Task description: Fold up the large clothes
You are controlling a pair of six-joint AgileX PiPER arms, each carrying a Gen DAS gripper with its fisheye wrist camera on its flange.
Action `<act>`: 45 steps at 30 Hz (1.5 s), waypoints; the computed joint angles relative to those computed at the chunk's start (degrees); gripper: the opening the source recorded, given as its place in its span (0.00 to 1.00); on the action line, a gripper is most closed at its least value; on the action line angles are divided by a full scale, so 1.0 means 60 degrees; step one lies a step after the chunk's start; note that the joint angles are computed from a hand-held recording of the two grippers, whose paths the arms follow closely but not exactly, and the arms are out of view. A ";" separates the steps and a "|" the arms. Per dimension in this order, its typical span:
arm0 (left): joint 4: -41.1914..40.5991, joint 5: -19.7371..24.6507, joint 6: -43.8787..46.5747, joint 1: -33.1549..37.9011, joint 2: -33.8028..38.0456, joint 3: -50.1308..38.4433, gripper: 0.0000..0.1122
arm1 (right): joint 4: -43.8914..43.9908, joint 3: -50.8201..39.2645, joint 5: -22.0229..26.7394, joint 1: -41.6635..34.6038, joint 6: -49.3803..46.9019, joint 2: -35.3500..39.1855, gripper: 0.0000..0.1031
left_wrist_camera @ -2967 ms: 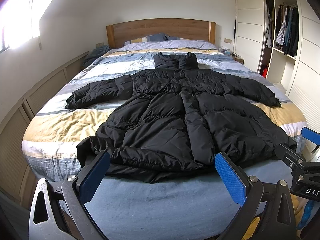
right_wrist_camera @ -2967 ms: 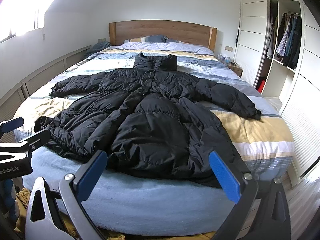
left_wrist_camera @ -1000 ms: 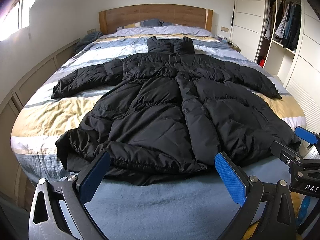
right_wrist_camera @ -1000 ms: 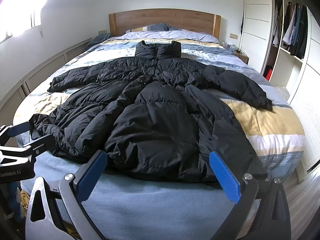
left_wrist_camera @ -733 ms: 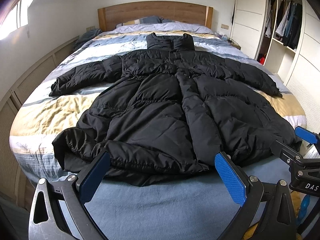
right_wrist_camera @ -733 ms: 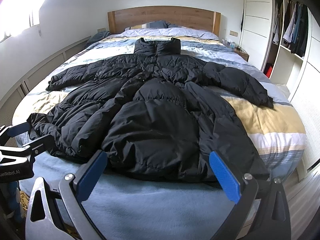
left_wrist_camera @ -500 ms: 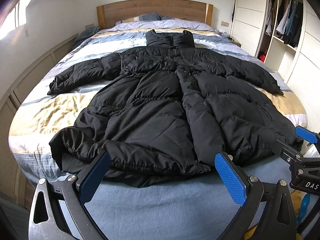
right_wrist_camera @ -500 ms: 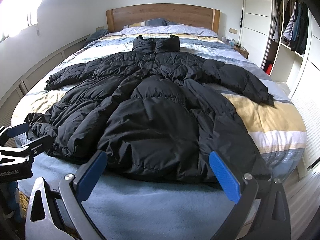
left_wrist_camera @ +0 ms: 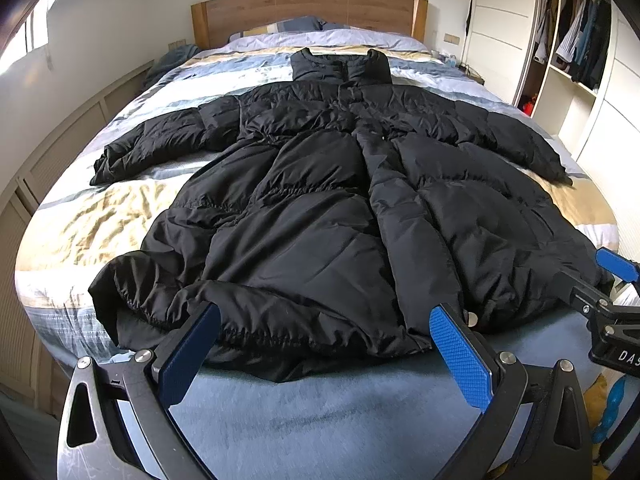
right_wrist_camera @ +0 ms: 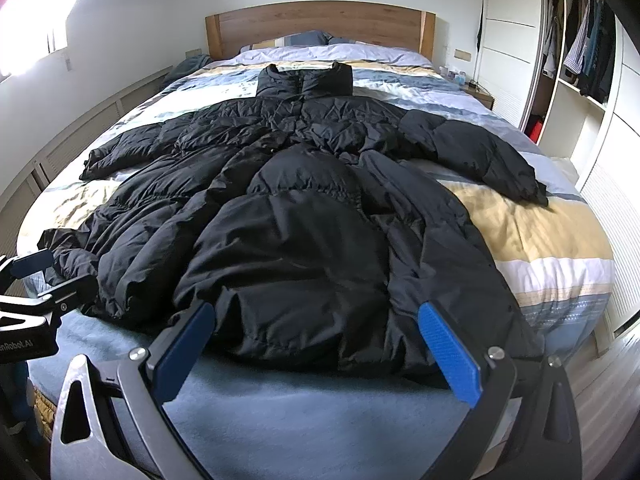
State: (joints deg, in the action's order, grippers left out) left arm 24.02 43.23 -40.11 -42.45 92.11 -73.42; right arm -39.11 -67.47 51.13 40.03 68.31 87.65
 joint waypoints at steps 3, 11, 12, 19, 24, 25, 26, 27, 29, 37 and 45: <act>-0.0140 0.0003 0.0156 0.0115 0.0084 -0.0074 0.91 | 0.0059 0.0046 -0.0048 -0.0130 -0.0072 -0.0018 1.00; -0.0207 -0.0050 0.0378 0.0329 0.0205 -0.0208 0.91 | -0.0017 -0.0111 0.0159 -0.0362 -0.0323 0.0081 1.00; -0.0256 -0.0061 0.0430 0.0376 0.0215 -0.0221 0.91 | 0.0003 -0.0146 0.0168 -0.0407 -0.0370 0.0098 1.00; -0.0237 -0.0151 0.0407 0.0703 0.0322 -0.0499 0.91 | -0.0005 -0.0624 0.0439 -0.0697 -0.0769 0.0228 1.00; 0.0463 -0.0020 0.0000 0.0771 0.0446 -0.0853 0.91 | -0.0097 -0.1132 0.0603 -0.0954 -0.1162 0.0335 1.00; 0.0536 0.0006 -0.0017 0.0788 0.0464 -0.0922 0.91 | -0.0090 -0.1269 0.0594 -0.1053 -0.1270 0.0359 1.00; 0.0563 0.0042 0.0008 0.0826 0.0488 -0.1022 0.91 | -0.0075 -0.1353 0.0586 -0.1109 -0.1322 0.0384 1.00; 0.0584 0.0078 0.0020 0.0850 0.0514 -0.1137 0.91 | -0.0045 -0.1466 0.0574 -0.1208 -0.1403 0.0408 1.00; 0.0608 0.0183 0.0095 0.0888 0.0584 -0.1393 0.91 | -0.0057 -0.1671 0.0524 -0.1431 -0.1517 0.0423 1.00; 0.1343 0.0777 0.0436 0.0853 0.1163 -0.3219 0.91 | -0.1132 -0.2831 0.1082 -0.2007 -0.1894 0.0645 1.00; 0.0783 0.1232 0.2234 0.1220 0.2386 -0.6142 0.91 | -0.1292 -0.4421 0.1193 -0.3265 -0.2653 0.1328 1.00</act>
